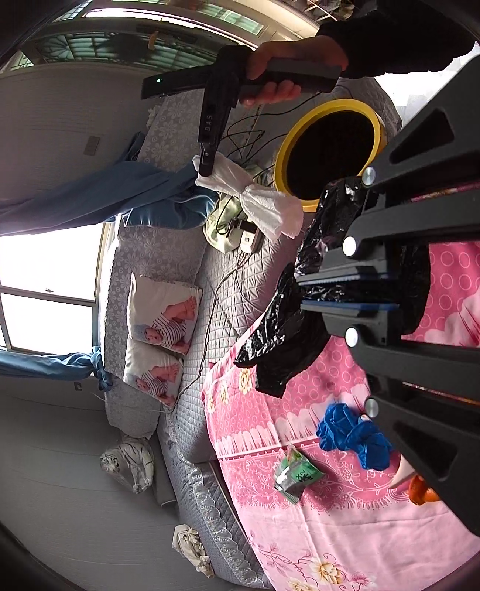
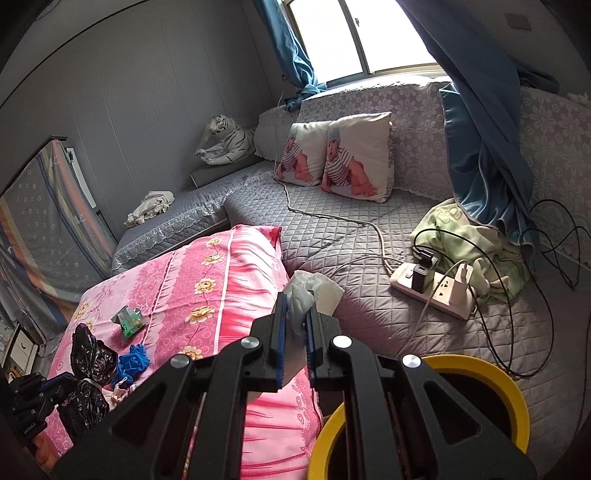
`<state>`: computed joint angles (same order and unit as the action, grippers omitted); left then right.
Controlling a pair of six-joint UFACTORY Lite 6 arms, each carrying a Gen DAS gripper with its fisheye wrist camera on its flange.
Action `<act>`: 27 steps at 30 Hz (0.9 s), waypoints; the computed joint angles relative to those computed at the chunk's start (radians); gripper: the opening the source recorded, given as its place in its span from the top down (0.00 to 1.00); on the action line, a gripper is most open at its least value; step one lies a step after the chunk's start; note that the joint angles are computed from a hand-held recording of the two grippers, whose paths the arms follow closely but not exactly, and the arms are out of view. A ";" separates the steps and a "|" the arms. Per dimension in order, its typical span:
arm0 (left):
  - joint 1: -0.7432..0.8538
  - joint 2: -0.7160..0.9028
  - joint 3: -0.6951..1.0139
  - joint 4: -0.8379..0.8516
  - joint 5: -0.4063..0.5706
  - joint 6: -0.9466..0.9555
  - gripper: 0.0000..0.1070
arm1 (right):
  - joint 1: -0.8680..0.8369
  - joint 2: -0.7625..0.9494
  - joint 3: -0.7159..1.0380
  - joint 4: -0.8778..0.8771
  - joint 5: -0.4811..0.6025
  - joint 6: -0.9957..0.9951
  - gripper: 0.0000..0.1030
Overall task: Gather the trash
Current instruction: 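Carry the black bag and white tissue in both tools over the yellow bin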
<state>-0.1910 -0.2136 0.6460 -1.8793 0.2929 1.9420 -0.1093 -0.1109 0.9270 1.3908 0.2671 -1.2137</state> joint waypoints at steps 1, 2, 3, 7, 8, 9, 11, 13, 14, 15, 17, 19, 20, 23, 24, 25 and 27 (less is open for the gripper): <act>-0.022 0.027 0.017 -0.027 0.008 0.022 0.93 | -0.022 -0.007 -0.010 0.009 0.005 -0.013 0.92; -0.046 0.054 0.037 -0.050 0.008 0.039 0.93 | -0.046 -0.011 -0.017 0.012 0.012 -0.022 0.92; -0.065 0.080 0.051 -0.083 0.011 0.070 0.93 | -0.071 -0.016 -0.024 0.016 0.021 -0.033 0.92; -0.156 0.174 0.116 -0.186 0.004 0.149 0.93 | -0.160 -0.026 -0.046 0.027 0.044 -0.069 0.92; -0.175 0.199 0.135 -0.204 0.001 0.164 0.93 | -0.182 -0.026 -0.050 0.029 0.051 -0.077 0.92; -0.193 0.220 0.151 -0.219 -0.001 0.176 0.93 | -0.202 -0.027 -0.053 0.034 0.056 -0.088 0.92; -0.234 0.278 0.200 -0.238 -0.009 0.184 0.93 | -0.244 -0.032 -0.060 0.039 0.065 -0.109 0.92; -0.269 0.330 0.248 -0.248 -0.024 0.193 0.93 | -0.280 -0.037 -0.067 0.046 0.069 -0.127 0.92; -0.285 0.354 0.270 -0.248 -0.029 0.194 0.93 | -0.297 -0.044 -0.077 0.055 0.070 -0.144 0.92; -0.303 0.380 0.295 -0.246 -0.035 0.188 0.93 | -0.313 -0.051 -0.086 0.058 0.070 -0.154 0.92; -0.331 0.427 0.340 -0.225 -0.043 0.165 0.93 | -0.346 -0.049 -0.093 0.075 0.074 -0.184 0.92; -0.362 0.465 0.377 -0.222 -0.054 0.156 0.93 | -0.375 -0.050 -0.102 0.092 0.072 -0.212 0.92; -0.377 0.487 0.397 -0.224 -0.061 0.158 0.93 | -0.388 -0.048 -0.104 0.099 0.069 -0.223 0.92; -0.414 0.546 0.454 -0.203 -0.076 0.129 0.93 | -0.430 -0.037 -0.113 0.130 0.066 -0.267 0.92; -0.425 0.567 0.476 -0.184 -0.079 0.105 0.93 | -0.441 -0.031 -0.113 0.137 0.065 -0.278 0.92; -0.435 0.586 0.493 -0.178 -0.080 0.098 0.93 | -0.453 -0.023 -0.112 0.146 0.065 -0.293 0.92; -0.451 0.620 0.524 -0.150 -0.082 0.064 0.93 | -0.469 -0.007 -0.111 0.174 0.058 -0.328 0.92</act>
